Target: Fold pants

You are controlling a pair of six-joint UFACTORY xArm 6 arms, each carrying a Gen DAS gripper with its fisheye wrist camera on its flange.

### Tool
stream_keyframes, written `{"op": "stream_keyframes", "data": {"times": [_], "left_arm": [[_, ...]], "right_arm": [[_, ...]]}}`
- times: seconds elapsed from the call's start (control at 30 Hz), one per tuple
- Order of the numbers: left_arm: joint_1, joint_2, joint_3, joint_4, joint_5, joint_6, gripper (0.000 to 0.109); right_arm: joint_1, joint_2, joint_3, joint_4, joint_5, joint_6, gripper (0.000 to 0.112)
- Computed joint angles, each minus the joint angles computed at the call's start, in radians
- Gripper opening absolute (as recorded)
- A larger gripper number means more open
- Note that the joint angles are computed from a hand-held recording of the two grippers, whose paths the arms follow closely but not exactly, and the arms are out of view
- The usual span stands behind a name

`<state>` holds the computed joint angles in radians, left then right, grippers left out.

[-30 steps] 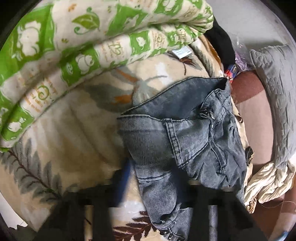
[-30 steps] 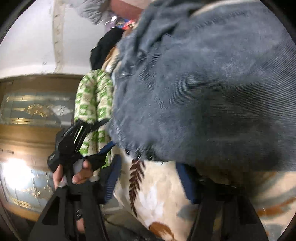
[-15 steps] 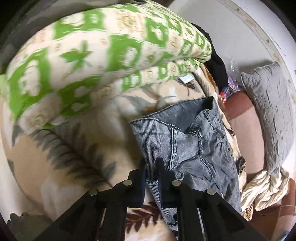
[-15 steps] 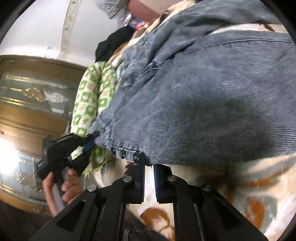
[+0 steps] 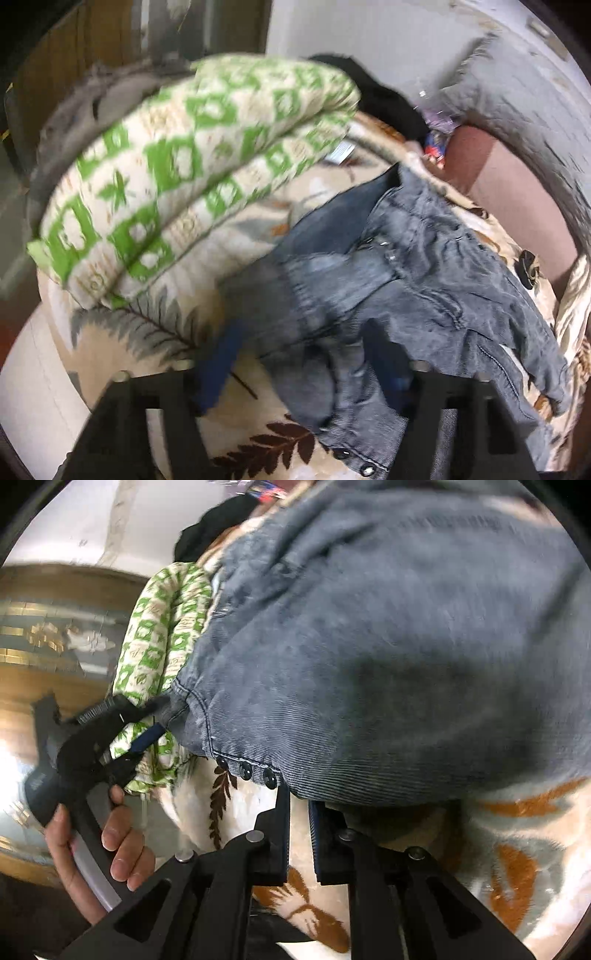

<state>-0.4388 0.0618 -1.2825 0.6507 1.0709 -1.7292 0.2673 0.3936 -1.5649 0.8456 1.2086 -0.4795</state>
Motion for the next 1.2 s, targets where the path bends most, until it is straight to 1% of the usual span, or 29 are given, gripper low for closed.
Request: {"op": "stream_keyframes", "data": {"times": [0.03, 0.07, 0.1, 0.17, 0.23, 0.27, 0.37, 0.43, 0.5, 0.6, 0.63, 0.67, 0.7, 0.8, 0.83, 0.87, 0.9, 1.0, 1.1, 1.13, 1.2], "left_arm": [[-0.011, 0.006, -0.011, 0.016, 0.013, -0.001, 0.074], [-0.021, 0.013, -0.02, 0.027, 0.018, 0.002, 0.074], [-0.024, 0.022, -0.033, 0.033, 0.022, 0.014, 0.074], [-0.042, 0.045, -0.065, 0.053, 0.057, 0.026, 0.074], [-0.064, 0.053, -0.083, 0.084, 0.085, 0.024, 0.074], [-0.077, 0.062, -0.104, 0.1, 0.107, 0.029, 0.074], [-0.104, 0.077, -0.135, 0.118, 0.15, 0.04, 0.074], [-0.116, 0.088, -0.155, 0.133, 0.172, 0.046, 0.074], [-0.132, 0.096, -0.172, 0.158, 0.201, 0.044, 0.074], [-0.157, 0.093, -0.181, 0.214, 0.239, 0.016, 0.074], [-0.163, 0.09, -0.179, 0.23, 0.247, 0.003, 0.074], [-0.172, 0.088, -0.179, 0.254, 0.263, -0.016, 0.074], [-0.173, 0.085, -0.177, 0.26, 0.263, -0.021, 0.074], [-0.157, 0.061, -0.142, 0.255, 0.183, -0.033, 0.074], [-0.157, 0.063, -0.142, 0.256, 0.173, -0.032, 0.075], [-0.157, 0.067, -0.146, 0.258, 0.162, -0.026, 0.075], [-0.156, 0.073, -0.152, 0.257, 0.145, -0.014, 0.075], [-0.165, 0.091, -0.172, 0.268, 0.118, 0.003, 0.075], [-0.166, 0.09, -0.171, 0.278, 0.038, 0.0, 0.075], [-0.165, 0.091, -0.172, 0.282, 0.013, 0.002, 0.077], [-0.154, 0.108, -0.187, 0.262, -0.075, 0.035, 0.079]], "right_arm": [[0.002, -0.013, 0.008, -0.001, -0.005, -0.014, 0.016], [0.001, -0.023, 0.015, -0.001, -0.006, -0.024, 0.023], [0.001, -0.037, 0.021, 0.0, -0.01, -0.037, 0.028], [0.0, -0.07, 0.044, 0.004, -0.031, -0.064, 0.045], [-0.004, -0.099, 0.055, 0.006, -0.045, -0.095, 0.053], [-0.011, -0.112, 0.059, 0.013, -0.045, -0.122, 0.054], [-0.024, -0.15, 0.081, 0.018, -0.087, -0.179, 0.058], [-0.031, -0.189, 0.118, 0.017, -0.163, -0.229, 0.061], [-0.017, -0.238, 0.176, 0.006, -0.3, -0.283, 0.062], [0.02, -0.3, 0.262, -0.002, -0.501, -0.367, 0.066], [0.028, -0.31, 0.28, 0.006, -0.544, -0.384, 0.066], [0.027, -0.317, 0.293, 0.056, -0.561, -0.424, 0.066], [0.022, -0.317, 0.288, 0.073, -0.558, -0.428, 0.066], [0.016, -0.304, 0.277, 0.102, -0.574, -0.382, 0.066], [0.01, -0.299, 0.274, 0.124, -0.568, -0.377, 0.066], [-0.001, -0.287, 0.259, 0.136, -0.545, -0.355, 0.066], [-0.022, -0.261, 0.226, 0.135, -0.489, -0.306, 0.066], [-0.072, -0.211, 0.164, 0.164, -0.378, -0.23, 0.066], [-0.109, -0.172, 0.108, 0.188, -0.325, -0.188, 0.066], [-0.117, -0.167, 0.094, 0.185, -0.313, -0.186, 0.067], [-0.135, -0.164, 0.069, 0.187, -0.313, -0.193, 0.067]]}}
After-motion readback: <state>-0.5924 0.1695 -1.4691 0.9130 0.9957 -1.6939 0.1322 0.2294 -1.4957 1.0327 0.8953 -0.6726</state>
